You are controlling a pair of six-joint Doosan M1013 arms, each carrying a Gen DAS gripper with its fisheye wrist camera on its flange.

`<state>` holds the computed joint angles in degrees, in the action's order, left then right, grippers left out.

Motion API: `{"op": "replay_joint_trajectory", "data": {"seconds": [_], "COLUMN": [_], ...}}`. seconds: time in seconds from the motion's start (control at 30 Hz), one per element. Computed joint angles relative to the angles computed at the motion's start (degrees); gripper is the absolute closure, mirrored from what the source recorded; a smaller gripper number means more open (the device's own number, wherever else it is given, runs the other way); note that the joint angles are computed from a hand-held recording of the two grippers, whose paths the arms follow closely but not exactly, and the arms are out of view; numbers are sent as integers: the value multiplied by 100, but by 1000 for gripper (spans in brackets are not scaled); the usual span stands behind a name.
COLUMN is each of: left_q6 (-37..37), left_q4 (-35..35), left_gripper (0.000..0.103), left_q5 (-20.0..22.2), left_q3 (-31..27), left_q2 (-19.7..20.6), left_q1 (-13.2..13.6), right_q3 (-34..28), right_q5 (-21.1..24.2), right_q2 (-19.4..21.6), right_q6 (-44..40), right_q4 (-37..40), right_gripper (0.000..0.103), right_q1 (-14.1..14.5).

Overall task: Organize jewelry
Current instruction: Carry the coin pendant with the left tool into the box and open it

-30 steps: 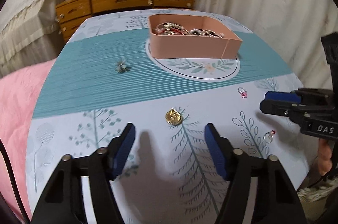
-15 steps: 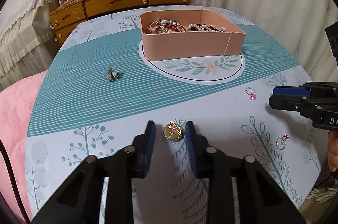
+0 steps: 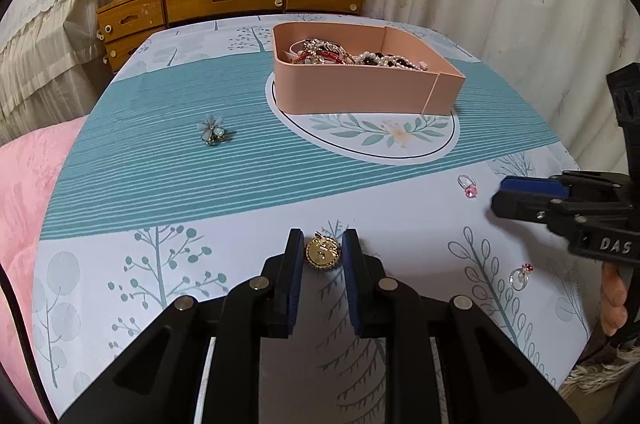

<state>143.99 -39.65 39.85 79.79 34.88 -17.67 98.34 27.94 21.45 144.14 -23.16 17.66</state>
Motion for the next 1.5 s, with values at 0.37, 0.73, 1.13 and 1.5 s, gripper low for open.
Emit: {"op": "replay_joint_trajectory", "data": {"seconds": [0.37, 0.73, 1.13, 1.5], "left_q6": [-60, 2, -496, -1758], "left_q4": [-177, -449, -415, -196], "left_gripper": [86, 86, 86, 86], "left_q5": [109, 193, 1065, 2518], "left_q3": [19, 43, -884, -3205], "left_q2": [-16, -54, 43, 970], "left_q1": [72, 130, 172, -69], "right_q3": [-354, -396, -433, -1258], "right_q5": [413, 947, 7, -201], "right_q2": [298, 348, -196, -136], "right_q6": [363, 694, 216, -461], "right_q4": [-690, -1457, -554, 527], "right_gripper": [73, 93, 93, 93], "right_q1": [139, 322, -19, -601]}}
